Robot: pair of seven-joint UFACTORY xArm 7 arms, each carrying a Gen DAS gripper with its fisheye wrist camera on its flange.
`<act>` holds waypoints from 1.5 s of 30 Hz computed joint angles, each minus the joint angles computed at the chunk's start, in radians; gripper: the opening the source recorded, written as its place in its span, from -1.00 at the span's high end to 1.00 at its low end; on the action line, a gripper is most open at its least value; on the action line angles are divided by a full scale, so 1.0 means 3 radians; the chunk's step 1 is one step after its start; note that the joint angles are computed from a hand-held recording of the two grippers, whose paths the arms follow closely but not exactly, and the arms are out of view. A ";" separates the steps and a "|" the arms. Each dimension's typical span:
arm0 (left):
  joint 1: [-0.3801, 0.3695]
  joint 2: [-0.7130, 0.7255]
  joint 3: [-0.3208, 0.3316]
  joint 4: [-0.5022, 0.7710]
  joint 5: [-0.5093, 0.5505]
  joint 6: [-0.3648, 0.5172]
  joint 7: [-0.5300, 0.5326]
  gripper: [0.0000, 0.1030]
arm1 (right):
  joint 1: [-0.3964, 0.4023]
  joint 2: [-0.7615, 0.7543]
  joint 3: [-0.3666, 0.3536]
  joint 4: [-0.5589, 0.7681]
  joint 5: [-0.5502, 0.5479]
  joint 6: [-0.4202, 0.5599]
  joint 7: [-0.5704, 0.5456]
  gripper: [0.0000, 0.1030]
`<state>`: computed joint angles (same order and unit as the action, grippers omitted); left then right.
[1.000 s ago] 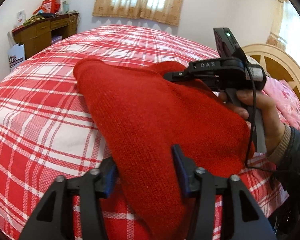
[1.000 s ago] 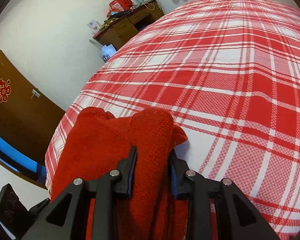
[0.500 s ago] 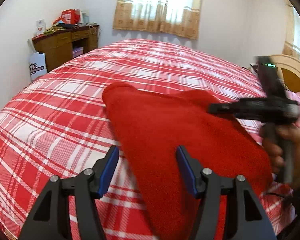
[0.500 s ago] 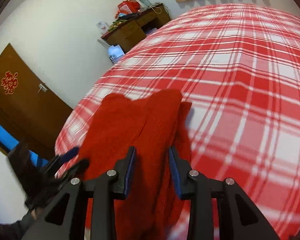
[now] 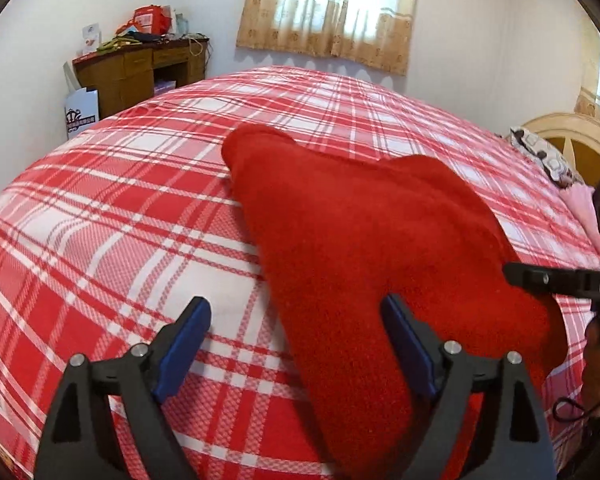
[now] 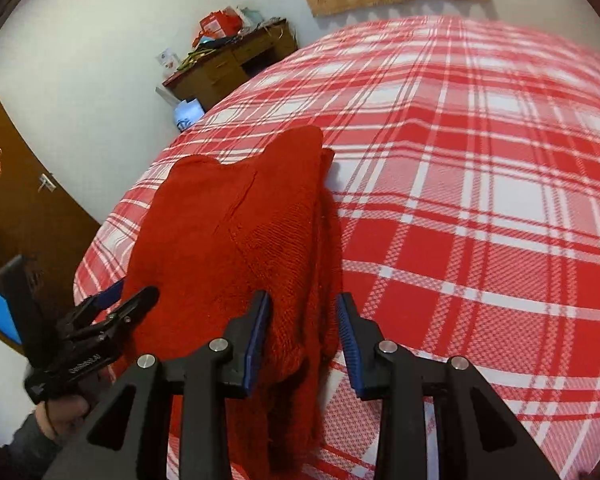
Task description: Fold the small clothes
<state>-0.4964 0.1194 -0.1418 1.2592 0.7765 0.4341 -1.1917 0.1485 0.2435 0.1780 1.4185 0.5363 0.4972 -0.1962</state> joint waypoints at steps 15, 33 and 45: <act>0.0071 -0.0440 -0.0205 -0.0093 0.0272 0.0191 -0.0135 -0.94 | 0.0234 -0.0858 -0.0216 -0.0845 -0.1344 -0.0901 0.1197 -0.15; 0.0320 -0.0670 -0.0449 -0.0100 0.0691 0.0033 -0.0433 -1.00 | 0.0201 -0.1322 -0.0082 -0.1150 -0.2152 -0.1066 0.1729 -0.16; 0.0339 -0.0685 -0.0486 -0.0106 0.0706 0.0033 -0.0424 -1.00 | 0.0205 -0.1392 -0.0057 -0.1199 -0.2181 -0.1059 0.1750 -0.16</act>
